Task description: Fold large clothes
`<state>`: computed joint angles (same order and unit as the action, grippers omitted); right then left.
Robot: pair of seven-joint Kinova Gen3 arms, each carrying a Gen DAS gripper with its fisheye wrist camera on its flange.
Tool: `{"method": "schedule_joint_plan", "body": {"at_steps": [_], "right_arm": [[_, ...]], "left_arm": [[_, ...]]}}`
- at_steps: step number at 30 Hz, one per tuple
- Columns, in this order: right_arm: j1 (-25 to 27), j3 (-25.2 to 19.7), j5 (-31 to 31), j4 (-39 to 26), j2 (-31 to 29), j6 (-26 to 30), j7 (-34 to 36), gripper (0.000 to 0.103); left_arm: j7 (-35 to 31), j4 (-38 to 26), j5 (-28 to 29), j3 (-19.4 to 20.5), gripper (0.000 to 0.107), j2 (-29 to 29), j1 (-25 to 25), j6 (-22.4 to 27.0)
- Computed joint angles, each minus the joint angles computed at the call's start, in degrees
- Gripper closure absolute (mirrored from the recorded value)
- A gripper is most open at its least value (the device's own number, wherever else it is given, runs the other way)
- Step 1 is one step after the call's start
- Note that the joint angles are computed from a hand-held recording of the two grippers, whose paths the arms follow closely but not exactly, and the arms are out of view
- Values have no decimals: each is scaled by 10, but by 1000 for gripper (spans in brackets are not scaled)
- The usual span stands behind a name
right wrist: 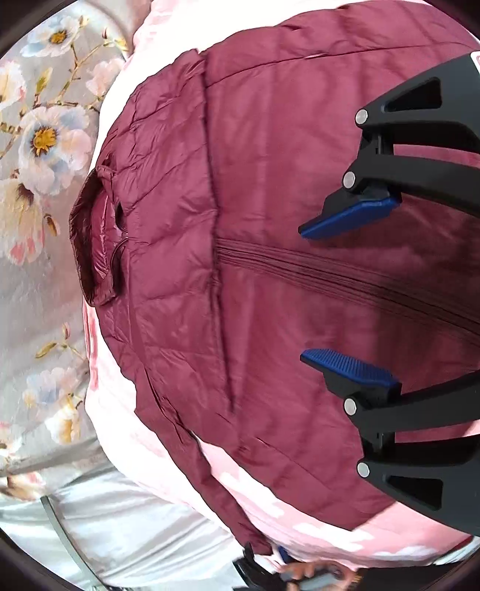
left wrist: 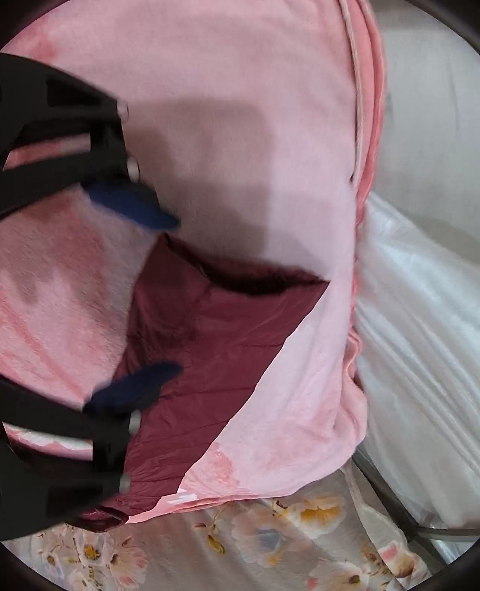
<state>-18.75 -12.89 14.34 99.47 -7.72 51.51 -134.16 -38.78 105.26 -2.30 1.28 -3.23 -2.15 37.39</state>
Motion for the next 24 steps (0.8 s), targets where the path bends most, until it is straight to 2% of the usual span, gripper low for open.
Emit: {"method": "schedule_joint_plan", "body": {"at_steps": [1,2,3,7,8,13,15,17,19,20,22,23,24], "right_arm": [[-1,-9,11,5,-7,5,-13,41],[-2,-17,24,9,-12,12,-25,40],[-2,-23,32,14,-19,18,-33,39],[1,-39,54,30,-40,28,-60,38],[3,-42,57,32,-44,29,-66,38],[19,-54,86,40,-60,28,-101,38],[24,-49,81,47,-68,19,-105,38],[34,-54,85,54,-76,19,-116,38],[44,-57,89,62,-85,26,-124,38],[50,-57,91,67,-91,32,-128,38],[59,-48,81,80,-107,35,-126,38],[65,-40,74,87,-118,37,-122,38],[71,-37,69,89,-124,39,-119,38]], "left_arm": [[-7,-15,-3,-3,71,11,10,9],[-9,-34,-16,-10,91,22,30,20],[-2,-52,-38,-25,97,29,56,41],[25,-159,-131,-35,102,51,161,105],[33,-185,-154,-24,103,57,181,113],[23,-318,-263,100,103,97,240,119],[-16,-371,-268,153,103,127,260,102],[-59,-424,-244,197,103,165,272,98],[-95,-477,-238,238,100,214,297,110],[-106,-504,-231,248,98,235,307,127],[-116,-538,-223,252,61,275,345,152],[-108,-539,-213,239,32,284,360,157],[-92,-529,-207,223,26,284,372,152]]}}
